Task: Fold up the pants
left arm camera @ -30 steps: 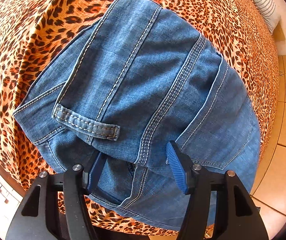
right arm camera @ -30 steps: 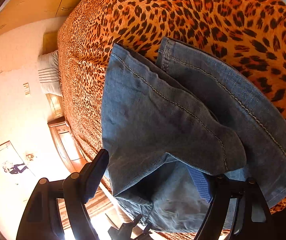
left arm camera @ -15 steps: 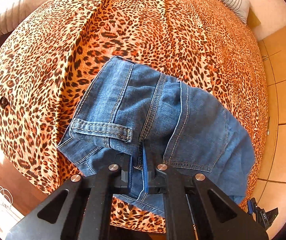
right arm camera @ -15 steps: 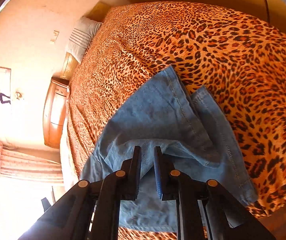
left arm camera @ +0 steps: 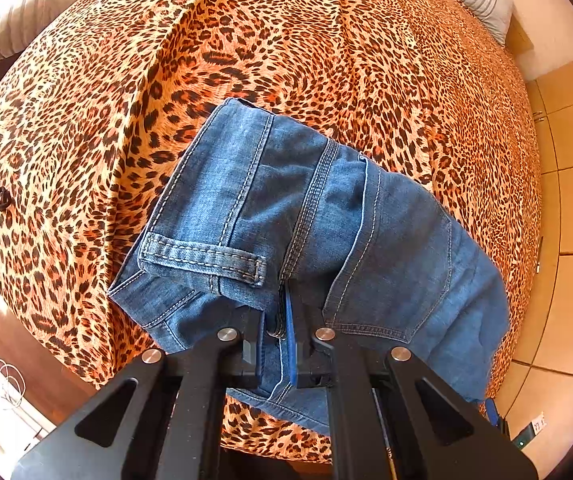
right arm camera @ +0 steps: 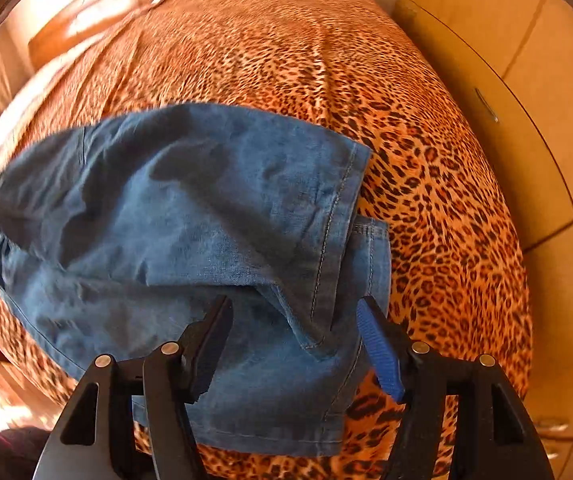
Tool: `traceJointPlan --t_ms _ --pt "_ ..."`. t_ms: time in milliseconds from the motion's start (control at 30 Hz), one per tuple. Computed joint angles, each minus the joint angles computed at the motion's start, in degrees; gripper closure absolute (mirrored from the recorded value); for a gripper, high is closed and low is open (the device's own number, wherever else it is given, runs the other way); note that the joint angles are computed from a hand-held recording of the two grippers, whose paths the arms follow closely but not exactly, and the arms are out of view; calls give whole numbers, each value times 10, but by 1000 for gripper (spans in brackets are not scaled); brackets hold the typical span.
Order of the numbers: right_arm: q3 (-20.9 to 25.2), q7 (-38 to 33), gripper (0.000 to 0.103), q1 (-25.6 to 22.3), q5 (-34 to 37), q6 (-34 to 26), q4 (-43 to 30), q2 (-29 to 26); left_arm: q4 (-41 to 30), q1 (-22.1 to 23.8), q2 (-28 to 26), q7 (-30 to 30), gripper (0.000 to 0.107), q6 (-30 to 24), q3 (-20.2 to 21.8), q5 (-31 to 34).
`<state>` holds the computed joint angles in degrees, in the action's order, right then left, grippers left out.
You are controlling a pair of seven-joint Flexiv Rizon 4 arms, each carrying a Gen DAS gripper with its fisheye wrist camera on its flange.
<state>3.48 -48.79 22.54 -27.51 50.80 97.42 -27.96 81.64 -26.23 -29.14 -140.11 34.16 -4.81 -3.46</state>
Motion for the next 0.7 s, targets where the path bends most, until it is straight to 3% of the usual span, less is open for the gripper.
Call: traceJointPlan --t_ms 67,100,133,167,367,467,567,700 --pt "7 -55 46 -4 -3 -20 -26 -22 -7 -1 -4 -2 101 0 2 4" --pt "12 -75 73 -8 6 -22 -38 -31 -9 -3 -4 -4 101 0 3 8" --pt "17 -95 91 -12 21 -39 -54 -39 -10 -4 -2 -7 101 -2 5 11" --pt "21 -108 100 -12 31 -47 -59 -36 -9 -6 2 -10 101 -3 7 15" --pt "46 -145 100 -12 59 -29 31 65 60 -15 64 -14 101 5 7 40" --pt "38 -121 99 -2 51 -84 61 70 89 -10 60 -15 101 -22 3 42" --pt "35 -74 87 -7 75 -106 66 61 138 20 52 -4 101 -32 -12 -35" --pt "41 11 57 -32 127 -29 104 105 184 29 90 5 101 16 -8 -41"
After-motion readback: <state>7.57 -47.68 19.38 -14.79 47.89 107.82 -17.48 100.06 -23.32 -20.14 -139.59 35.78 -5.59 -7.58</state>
